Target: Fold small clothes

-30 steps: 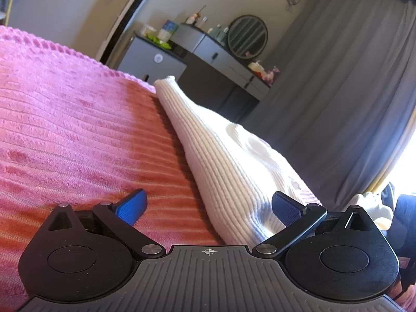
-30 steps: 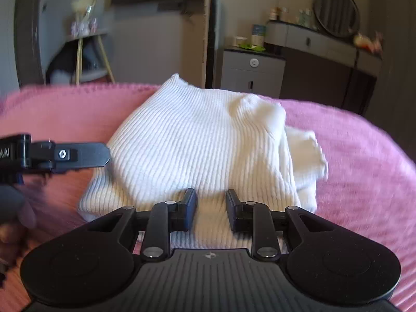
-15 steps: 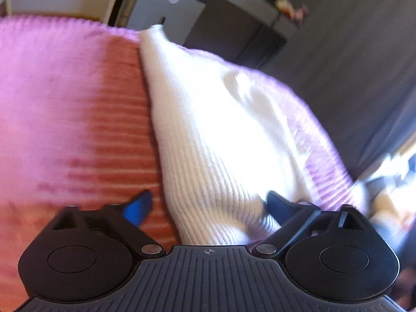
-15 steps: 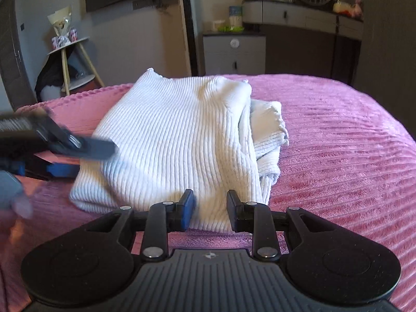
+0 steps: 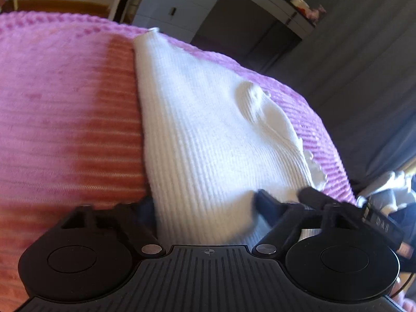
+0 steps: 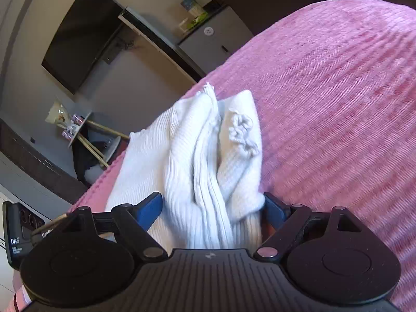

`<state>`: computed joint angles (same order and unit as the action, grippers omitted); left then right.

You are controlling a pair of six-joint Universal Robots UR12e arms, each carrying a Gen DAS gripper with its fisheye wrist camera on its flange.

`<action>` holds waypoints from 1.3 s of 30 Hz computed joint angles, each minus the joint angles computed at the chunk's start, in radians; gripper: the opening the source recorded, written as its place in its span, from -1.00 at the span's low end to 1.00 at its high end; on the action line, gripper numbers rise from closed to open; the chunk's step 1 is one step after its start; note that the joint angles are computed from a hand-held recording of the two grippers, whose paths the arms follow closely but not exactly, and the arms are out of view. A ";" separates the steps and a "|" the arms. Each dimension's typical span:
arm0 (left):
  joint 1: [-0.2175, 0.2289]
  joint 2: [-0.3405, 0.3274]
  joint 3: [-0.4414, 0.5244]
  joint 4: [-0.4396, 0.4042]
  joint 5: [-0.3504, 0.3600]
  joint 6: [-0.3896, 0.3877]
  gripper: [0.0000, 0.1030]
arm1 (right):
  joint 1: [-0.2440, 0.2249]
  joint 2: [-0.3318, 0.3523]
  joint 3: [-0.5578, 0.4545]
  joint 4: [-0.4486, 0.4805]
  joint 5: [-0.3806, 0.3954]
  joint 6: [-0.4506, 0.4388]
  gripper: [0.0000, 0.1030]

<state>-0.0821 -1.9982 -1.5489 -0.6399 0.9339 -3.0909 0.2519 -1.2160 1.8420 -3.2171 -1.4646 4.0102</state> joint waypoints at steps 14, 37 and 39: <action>0.044 0.152 -0.079 -0.123 0.074 0.219 -0.10 | 0.067 -0.022 0.005 -0.045 0.032 -0.024 -0.12; 0.078 0.325 -0.346 0.027 0.427 0.221 0.81 | 0.324 -0.022 -0.099 0.309 -0.495 -0.451 -0.14; 0.073 0.333 -0.350 0.057 0.477 0.229 0.74 | 0.319 -0.025 -0.102 0.317 -0.485 -0.428 -0.14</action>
<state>-0.0096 -1.6654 -1.8985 -0.5828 1.4107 -2.8615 0.5706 -1.2413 1.7399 -2.9005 -1.9492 3.5824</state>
